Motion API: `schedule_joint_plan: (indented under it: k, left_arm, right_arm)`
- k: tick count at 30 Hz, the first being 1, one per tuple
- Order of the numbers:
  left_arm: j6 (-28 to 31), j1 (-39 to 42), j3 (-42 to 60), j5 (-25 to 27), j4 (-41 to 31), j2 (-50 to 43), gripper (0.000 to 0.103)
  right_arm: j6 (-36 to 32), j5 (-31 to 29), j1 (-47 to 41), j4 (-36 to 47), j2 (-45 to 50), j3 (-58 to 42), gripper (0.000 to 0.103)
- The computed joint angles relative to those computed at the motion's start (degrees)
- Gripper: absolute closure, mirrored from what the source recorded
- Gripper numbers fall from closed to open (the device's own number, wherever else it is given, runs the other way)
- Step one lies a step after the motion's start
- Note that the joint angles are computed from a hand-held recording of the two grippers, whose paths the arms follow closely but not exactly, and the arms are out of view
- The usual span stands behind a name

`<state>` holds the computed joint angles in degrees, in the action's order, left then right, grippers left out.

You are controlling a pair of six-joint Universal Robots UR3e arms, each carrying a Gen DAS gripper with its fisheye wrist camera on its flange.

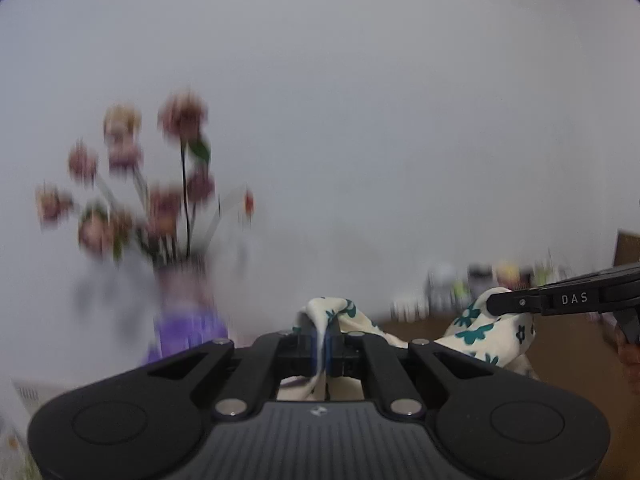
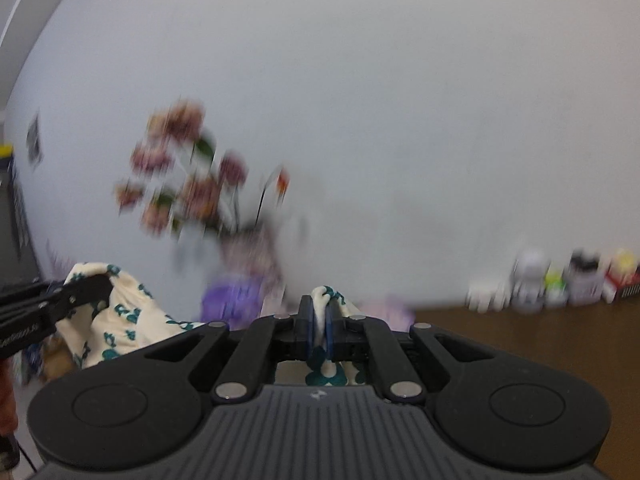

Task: Fold clothes
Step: 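Lift the shirt with both grippers and lay it flat on the table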

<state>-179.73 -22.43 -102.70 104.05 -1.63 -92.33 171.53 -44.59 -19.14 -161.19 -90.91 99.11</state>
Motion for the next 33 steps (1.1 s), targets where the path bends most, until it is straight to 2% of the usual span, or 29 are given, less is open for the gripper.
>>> schedule_joint_plan:
  k: [3,5,9,13,20,23,24,25,26,27,29,32,33]
  left_arm:
    - [-1.1,0.5,-14.1,-0.3,5.6,3.7,0.1]
    - [-2.0,3.2,-21.6,-3.1,8.5,5.6,0.1]
    - [-4.0,6.9,-32.0,-6.2,14.0,6.7,0.1]
    - [-5.6,10.5,-37.2,-9.6,17.0,6.2,0.1]
    - [-6.0,14.0,-37.5,-13.2,18.9,2.3,0.1]
    - [-6.7,14.5,-36.7,-13.6,17.3,1.6,0.09]
    - [-7.0,14.8,-37.0,-13.7,17.1,1.8,0.082]
    - [-6.9,15.1,-37.9,-13.7,17.6,2.4,0.076]
    - [-6.7,14.9,-39.0,-13.0,18.2,3.5,0.064]
    - [-6.6,14.7,-40.1,-12.2,18.7,4.5,0.055]
    - [-5.6,13.8,-42.8,-10.4,20.4,7.2,0.052]
    - [-4.2,11.5,-46.1,-9.4,21.7,11.6,0.038]
    - [-3.9,10.3,-46.7,-9.2,21.9,12.5,0.033]
  right_arm:
    - [-4.3,-1.9,3.4,-2.2,-0.9,10.4,0.098]
    - [-6.2,-2.9,5.2,-5.1,-0.5,16.5,0.098]
    - [-7.8,-3.3,7.3,-11.1,1.2,25.3,0.098]
    - [-7.1,-4.7,9.1,-15.0,4.2,26.9,0.098]
    - [-6.1,-6.5,11.0,-17.6,9.7,25.3,0.097]
    - [-5.8,-6.4,11.3,-18.2,12.3,24.2,0.093]
    - [-5.7,-5.9,10.8,-18.3,12.3,24.5,0.089]
    - [-5.6,-5.2,10.0,-18.6,11.8,25.4,0.078]
    - [-6.1,-4.1,8.7,-18.9,10.9,26.8,0.067]
    - [-7.6,-2.8,7.0,-19.0,9.2,28.9,0.065]
    - [-11.7,-0.1,3.0,-17.7,4.6,33.6,0.06]
    - [-21.1,3.7,-5.0,-10.8,-5.6,41.8,0.048]
    - [-24.2,4.2,-7.5,-8.4,-9.2,44.4,0.048]
